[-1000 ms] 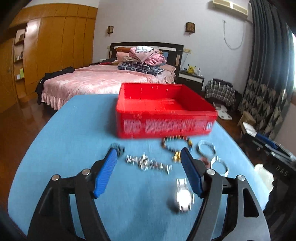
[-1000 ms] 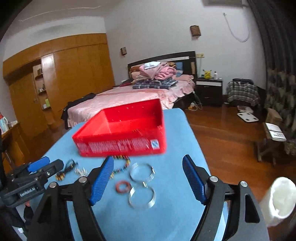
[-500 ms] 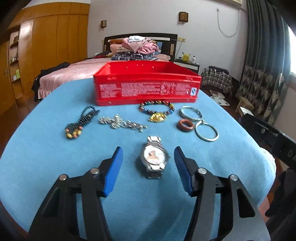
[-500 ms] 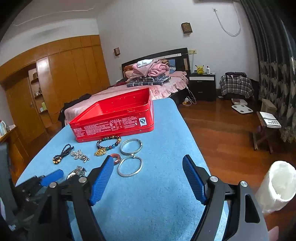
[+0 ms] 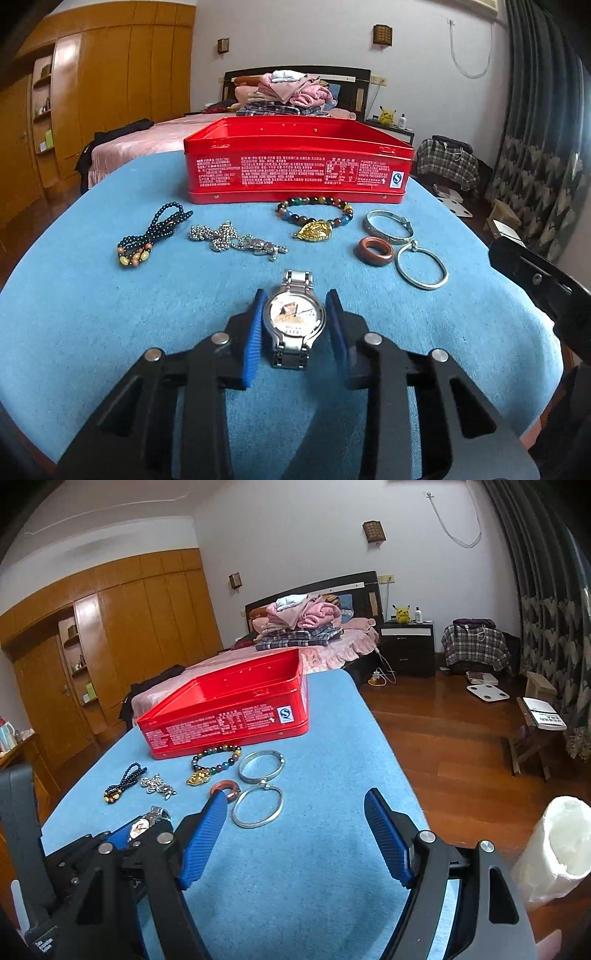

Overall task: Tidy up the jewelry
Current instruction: 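Move left tool to the silver watch while right tool approaches the silver bangles, then close left tool on the silver watch while right tool grasps a silver bangle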

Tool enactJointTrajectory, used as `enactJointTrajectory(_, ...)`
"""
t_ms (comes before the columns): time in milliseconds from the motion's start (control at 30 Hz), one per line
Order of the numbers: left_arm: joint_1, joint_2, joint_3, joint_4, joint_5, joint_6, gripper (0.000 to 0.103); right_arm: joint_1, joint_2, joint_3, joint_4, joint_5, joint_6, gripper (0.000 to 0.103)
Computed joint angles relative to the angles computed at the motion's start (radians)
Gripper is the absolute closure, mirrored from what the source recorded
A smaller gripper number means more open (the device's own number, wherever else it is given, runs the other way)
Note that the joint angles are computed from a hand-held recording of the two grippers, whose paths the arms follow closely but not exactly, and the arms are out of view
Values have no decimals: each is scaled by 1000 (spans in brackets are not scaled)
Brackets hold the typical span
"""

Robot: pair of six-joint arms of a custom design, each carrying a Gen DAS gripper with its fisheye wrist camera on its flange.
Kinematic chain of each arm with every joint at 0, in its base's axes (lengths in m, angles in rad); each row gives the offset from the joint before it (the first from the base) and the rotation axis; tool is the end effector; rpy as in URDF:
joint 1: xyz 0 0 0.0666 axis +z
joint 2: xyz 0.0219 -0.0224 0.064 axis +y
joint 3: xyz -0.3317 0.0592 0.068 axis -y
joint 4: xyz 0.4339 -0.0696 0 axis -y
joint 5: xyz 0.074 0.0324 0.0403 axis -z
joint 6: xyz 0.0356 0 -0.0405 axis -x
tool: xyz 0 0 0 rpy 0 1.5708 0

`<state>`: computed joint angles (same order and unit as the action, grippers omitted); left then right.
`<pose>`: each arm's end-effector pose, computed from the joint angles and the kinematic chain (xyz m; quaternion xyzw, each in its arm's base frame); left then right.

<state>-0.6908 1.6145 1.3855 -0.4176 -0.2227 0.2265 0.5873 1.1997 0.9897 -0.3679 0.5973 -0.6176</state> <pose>0.4776 -0.3852 0.2949 0.1565 0.8771 -0.1070 0.4413 0.4075 0.2467 0.3173 0.1529 0.8381 0.0448 0.5217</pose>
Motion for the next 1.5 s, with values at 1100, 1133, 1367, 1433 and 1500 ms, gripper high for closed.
enactJointTrajectory(1100,61,34,88,-148,25,52,72,-36,265,303,-320,-119,-11,44)
enactJointTrajectory(1133,62,31,84,-142,27,51,72,-35,264,301,-315,-119,-5,47)
enactJointTrajectory(1367,66,11,57,-118,44,53,73,-24,234,268,-284,-124,15,58)
enactJointTrajectory(1433,66,3,46,-102,48,51,73,-25,209,241,-265,-138,2,58)
enactJointTrajectory(1500,67,-8,36,-88,55,51,73,-23,188,221,-247,-149,1,58)
